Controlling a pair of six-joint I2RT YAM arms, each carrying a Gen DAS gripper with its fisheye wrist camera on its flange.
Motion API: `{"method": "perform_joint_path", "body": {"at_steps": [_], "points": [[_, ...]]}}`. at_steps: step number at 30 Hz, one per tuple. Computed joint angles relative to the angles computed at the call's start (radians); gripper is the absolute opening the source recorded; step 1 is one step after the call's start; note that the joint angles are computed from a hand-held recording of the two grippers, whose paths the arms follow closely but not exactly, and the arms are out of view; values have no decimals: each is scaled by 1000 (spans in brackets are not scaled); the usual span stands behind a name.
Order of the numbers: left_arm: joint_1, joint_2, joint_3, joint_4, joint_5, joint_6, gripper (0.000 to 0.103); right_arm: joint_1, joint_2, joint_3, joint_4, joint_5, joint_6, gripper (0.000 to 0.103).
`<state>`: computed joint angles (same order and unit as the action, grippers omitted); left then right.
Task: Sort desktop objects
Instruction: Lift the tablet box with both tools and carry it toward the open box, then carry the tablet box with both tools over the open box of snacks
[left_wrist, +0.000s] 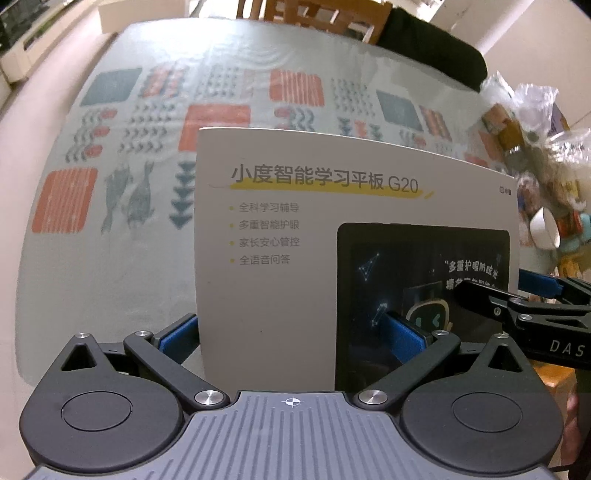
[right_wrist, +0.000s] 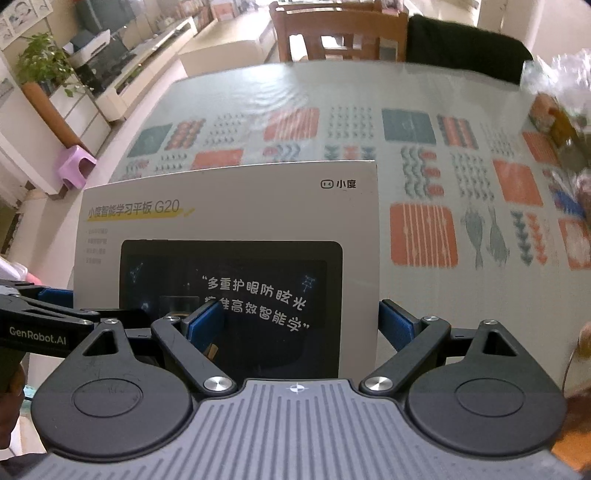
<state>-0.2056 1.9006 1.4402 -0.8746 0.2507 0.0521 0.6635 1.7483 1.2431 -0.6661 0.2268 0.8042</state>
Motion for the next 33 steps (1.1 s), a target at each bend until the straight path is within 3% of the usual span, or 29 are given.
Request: {"method": "perform_joint_path", "body": {"at_steps": [22,33], "points": [[-30,-234,-349,52,-85,-94,103,135,-113,-233,74,-92,127,103],[-34,-266,-437,57,-106,-95,103,194,-107,-298,115,-134,184,103]]}}
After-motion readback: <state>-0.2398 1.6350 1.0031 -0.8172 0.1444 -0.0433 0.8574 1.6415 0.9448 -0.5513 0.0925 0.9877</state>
